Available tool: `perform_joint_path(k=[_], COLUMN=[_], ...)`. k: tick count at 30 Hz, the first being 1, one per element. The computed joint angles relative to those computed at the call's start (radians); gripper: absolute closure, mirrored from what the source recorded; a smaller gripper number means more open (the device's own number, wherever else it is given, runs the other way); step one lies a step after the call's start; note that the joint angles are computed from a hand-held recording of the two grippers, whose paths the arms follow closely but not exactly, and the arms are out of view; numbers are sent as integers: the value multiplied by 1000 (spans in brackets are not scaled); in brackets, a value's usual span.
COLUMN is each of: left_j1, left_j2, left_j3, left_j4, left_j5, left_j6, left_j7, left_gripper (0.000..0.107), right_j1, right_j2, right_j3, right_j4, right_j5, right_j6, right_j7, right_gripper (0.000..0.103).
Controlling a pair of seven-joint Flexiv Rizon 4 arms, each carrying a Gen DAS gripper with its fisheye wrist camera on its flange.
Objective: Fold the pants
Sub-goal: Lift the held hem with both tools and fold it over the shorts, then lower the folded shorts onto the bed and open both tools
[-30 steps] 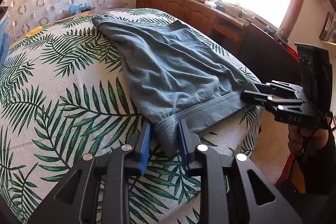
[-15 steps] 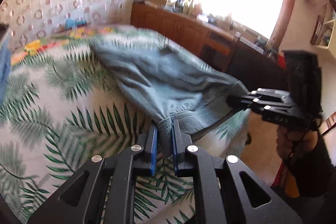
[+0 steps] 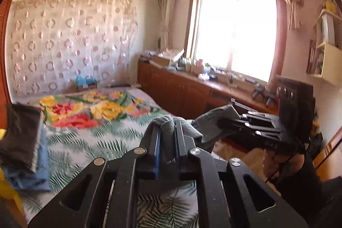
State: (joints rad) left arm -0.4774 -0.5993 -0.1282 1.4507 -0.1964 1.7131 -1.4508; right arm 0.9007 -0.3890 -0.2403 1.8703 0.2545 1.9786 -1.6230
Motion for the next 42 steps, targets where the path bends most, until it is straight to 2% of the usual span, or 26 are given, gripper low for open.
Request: perform_joint_path(k=[3,7,9,13,15,17,18,19,20,22,23,26,30,31,33,34,35,36,37,40,42], left_j1=[-41,-51,-52,-88,-108,-95,-91,-83,-86,-96,-103,-118,-106,-104,-85,-89,-103,-95,-96,-141,-135], left_j2=[28,30,7,-86,-144,-202,-227,-255,-256,-246,-230,-181,-127,-118,-107,-105,-104,-99,-96,-90,-79], left_j3=[78,119,142,263,343,382,403,425,443,474,478,463,388,372,319,316,327,306,297,334,316], left_j4=[3,14,-3,-119,-207,-311,-362,-424,-454,-473,-458,-377,-193,-134,-34,-3,26,69,94,138,161], left_j5=[-3,-8,-20,-33,-18,-15,-10,-15,12,39,56,112,164,171,166,163,158,154,150,147,140], left_j6=[12,24,6,-71,-110,-173,-199,-216,-228,-235,-231,-217,-168,-147,-129,-129,-132,-120,-115,-109,-107], left_j7=[-19,-34,-43,-84,-122,-157,-178,-184,-214,-246,-259,-281,-318,-334,-343,-349,-364,-370,-374,-398,-398], left_gripper=[95,95,95,95,95,95,95,95,95,95,95,95,95,95,95,95,95,95,95,95,95], right_j1=[-21,-12,-65,-169,-184,-220,-215,-181,-140,-106,-108,-142,-106,-115,-183,-208,-212,-204,-223,-306,-341], right_j2=[27,30,0,-45,-97,-141,-166,-183,-204,-233,-240,-223,-198,-197,-196,-195,-194,-192,-192,-194,-183], right_j3=[43,54,98,156,133,156,134,79,10,-59,-67,-21,-43,-21,87,130,143,141,171,287,332], right_j4=[-6,-22,-49,-103,-191,-290,-335,-375,-410,-464,-484,-479,-348,-321,-278,-250,-227,-195,-185,-171,-152], right_j5=[-30,-26,-62,-152,-206,-257,-290,-290,-300,-312,-319,-357,-394,-408,-435,-444,-451,-457,-459,-488,-503], right_j6=[19,11,0,-54,-114,-178,-204,-232,-244,-246,-244,-232,-192,-193,-197,-198,-199,-197,-205,-233,-238], right_j7=[-15,-47,-30,27,72,120,157,167,197,250,272,300,332,332,339,344,348,360,361,378,385], right_gripper=[88,88,88,88,88,88,88,88,88,88,88,88,88,88,88,88,88,88,88,88,88])
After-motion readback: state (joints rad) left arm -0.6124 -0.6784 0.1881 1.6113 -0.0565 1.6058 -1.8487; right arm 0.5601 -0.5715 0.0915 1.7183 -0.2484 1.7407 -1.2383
